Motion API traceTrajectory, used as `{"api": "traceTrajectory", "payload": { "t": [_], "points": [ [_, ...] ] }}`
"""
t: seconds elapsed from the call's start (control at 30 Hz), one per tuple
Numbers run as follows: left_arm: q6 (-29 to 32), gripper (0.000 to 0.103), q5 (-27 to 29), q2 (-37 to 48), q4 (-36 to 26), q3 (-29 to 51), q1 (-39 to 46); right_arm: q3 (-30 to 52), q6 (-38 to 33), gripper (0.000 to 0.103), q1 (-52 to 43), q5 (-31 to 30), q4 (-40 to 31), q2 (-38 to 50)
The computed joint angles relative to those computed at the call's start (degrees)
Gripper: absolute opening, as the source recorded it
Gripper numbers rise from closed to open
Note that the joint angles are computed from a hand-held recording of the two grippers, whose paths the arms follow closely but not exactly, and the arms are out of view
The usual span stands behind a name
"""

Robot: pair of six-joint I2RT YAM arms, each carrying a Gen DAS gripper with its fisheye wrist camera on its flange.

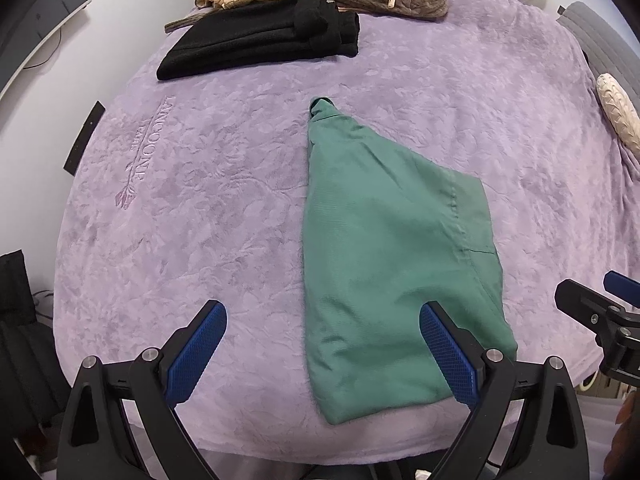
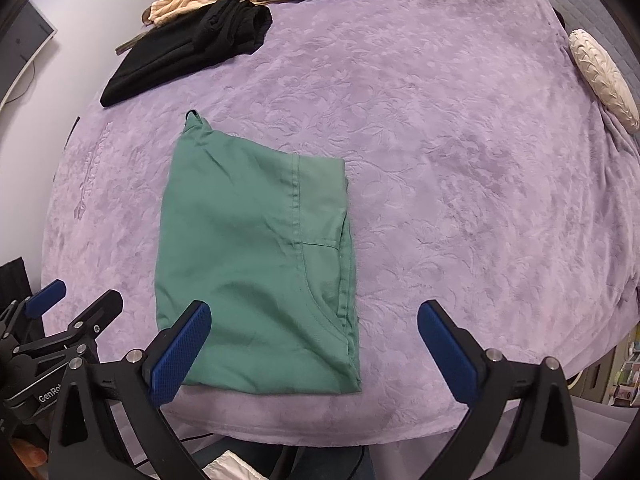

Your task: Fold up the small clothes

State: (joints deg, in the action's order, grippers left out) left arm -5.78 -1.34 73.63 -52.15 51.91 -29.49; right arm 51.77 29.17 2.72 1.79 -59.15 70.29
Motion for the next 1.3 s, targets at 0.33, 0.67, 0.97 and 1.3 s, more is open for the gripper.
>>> {"api": "traceTrajectory", "payload": {
  "t": [0.33,0.67,0.97,1.3],
  "points": [
    [-0.5,0.098,-0.2,0.0,-0.1,0.0,-0.4,-0.2,0.4,0.103,0.7,-0.1,0.0,0.0],
    [-0.1,0.098,0.0,0.1,-0.1,0.1,-0.2,-0.1,-0.1,0.103,0.3,-0.2,0.1,0.2],
    [0.2,0.098,0.0,0.1,-0.3,0.2,0.1,-0.3,0.7,0.103,1.1,-0.3,0.1,0.0],
    [0.4,0.098,-0.1,0.0,-0.4,0.2,0.2,-0.5,0.8,0.103,1.3,-0.3,0.0,-0.2]
  ]
}}
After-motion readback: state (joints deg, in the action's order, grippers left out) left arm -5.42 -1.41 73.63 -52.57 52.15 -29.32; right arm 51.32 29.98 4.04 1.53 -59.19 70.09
